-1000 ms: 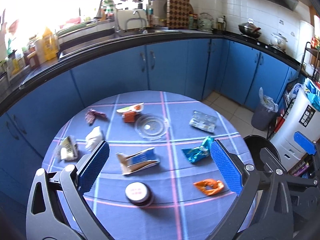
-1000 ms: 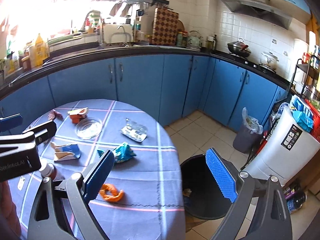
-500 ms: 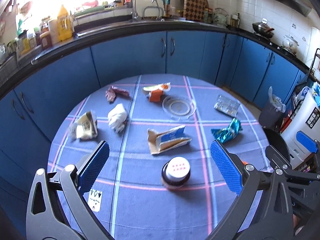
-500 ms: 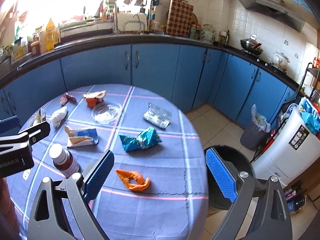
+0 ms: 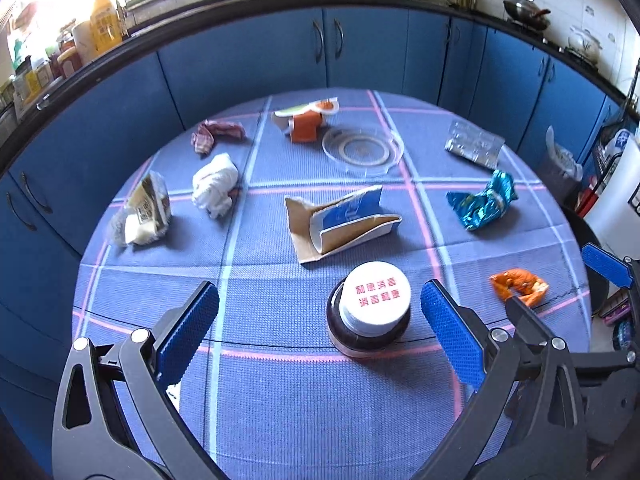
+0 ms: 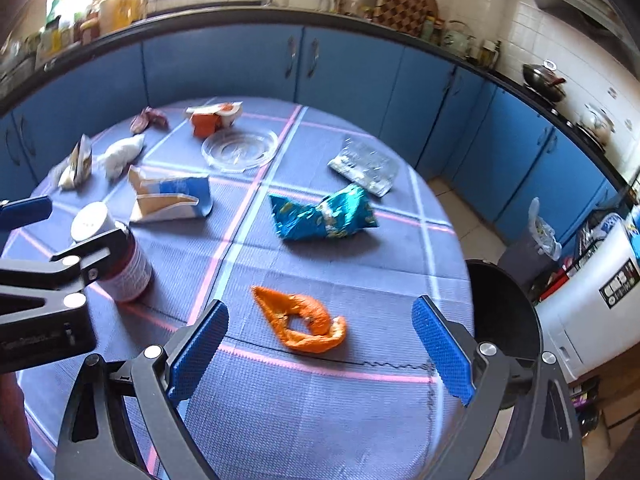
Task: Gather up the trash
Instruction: 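Grasp the orange wrapper with the right tool while the left grasps the medicine bottle, then carry the orange wrapper and bottle to the bin and open the right tool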
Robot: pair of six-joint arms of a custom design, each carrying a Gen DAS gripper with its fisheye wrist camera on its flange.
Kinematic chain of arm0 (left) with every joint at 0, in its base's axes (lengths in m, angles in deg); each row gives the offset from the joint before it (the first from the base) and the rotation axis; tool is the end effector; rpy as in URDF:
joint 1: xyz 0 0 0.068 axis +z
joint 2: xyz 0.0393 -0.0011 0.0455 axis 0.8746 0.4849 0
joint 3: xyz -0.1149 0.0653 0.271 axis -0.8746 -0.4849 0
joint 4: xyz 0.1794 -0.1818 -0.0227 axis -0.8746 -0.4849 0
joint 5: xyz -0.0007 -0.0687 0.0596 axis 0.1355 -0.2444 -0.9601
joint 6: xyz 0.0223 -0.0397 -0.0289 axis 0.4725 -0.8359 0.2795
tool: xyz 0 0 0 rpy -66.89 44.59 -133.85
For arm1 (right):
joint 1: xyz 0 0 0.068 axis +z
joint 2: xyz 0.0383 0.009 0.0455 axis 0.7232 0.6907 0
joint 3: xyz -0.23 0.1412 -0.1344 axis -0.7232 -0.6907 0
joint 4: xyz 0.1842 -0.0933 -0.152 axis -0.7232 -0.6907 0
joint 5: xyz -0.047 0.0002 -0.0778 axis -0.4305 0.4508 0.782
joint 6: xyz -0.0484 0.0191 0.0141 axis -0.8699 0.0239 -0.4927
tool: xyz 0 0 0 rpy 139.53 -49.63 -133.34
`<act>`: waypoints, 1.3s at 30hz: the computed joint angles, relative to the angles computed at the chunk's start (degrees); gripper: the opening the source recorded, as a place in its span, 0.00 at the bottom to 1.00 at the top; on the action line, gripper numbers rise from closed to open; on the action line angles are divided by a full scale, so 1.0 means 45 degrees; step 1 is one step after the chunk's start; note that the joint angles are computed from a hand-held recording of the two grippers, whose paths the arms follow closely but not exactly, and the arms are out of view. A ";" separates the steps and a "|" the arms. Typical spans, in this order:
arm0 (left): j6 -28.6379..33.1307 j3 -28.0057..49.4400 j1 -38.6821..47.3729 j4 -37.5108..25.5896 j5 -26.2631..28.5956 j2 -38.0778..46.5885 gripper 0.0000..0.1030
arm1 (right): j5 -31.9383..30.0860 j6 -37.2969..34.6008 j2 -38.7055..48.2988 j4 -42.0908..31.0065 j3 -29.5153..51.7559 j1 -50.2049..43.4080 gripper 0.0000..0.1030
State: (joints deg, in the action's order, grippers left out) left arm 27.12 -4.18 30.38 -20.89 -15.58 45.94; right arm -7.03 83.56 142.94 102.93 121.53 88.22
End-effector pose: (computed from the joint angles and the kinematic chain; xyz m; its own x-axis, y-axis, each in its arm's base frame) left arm 0.2967 -0.1644 0.0913 -0.7724 0.1536 -0.6163 0.1482 0.9871 0.0604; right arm 0.2543 0.2038 0.0749 -0.7489 -0.1185 -0.6520 -0.0276 0.9886 -0.1480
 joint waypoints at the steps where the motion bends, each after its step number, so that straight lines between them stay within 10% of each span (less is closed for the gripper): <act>1: 0.0053 0.0129 0.0074 0.0004 0.0031 0.0208 0.97 | -0.0068 -0.0098 0.0144 0.0058 0.0079 -0.0018 0.88; 11: 0.0359 0.0745 0.0379 0.0064 0.0260 0.1263 0.96 | -0.1060 -0.0303 0.1034 0.0615 0.0482 -0.0550 0.83; 17: 0.0521 0.0810 0.0489 0.0120 0.0432 0.1500 0.78 | -0.1482 -0.0460 0.1166 0.0688 0.0562 -0.0675 0.41; 22: 0.0259 0.1000 0.0909 -0.0296 0.1363 0.1642 0.44 | -0.1514 -0.0618 0.1040 0.0874 0.0456 -0.0692 0.17; 39: 0.0152 0.0637 0.0338 0.0105 0.0891 -0.0270 0.44 | -0.0803 -0.0835 -0.0948 0.0864 -0.0477 -0.0876 0.15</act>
State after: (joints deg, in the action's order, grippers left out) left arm 27.80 -1.32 31.90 -20.42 -11.57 44.73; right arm -10.65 79.80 138.68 106.82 119.39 84.27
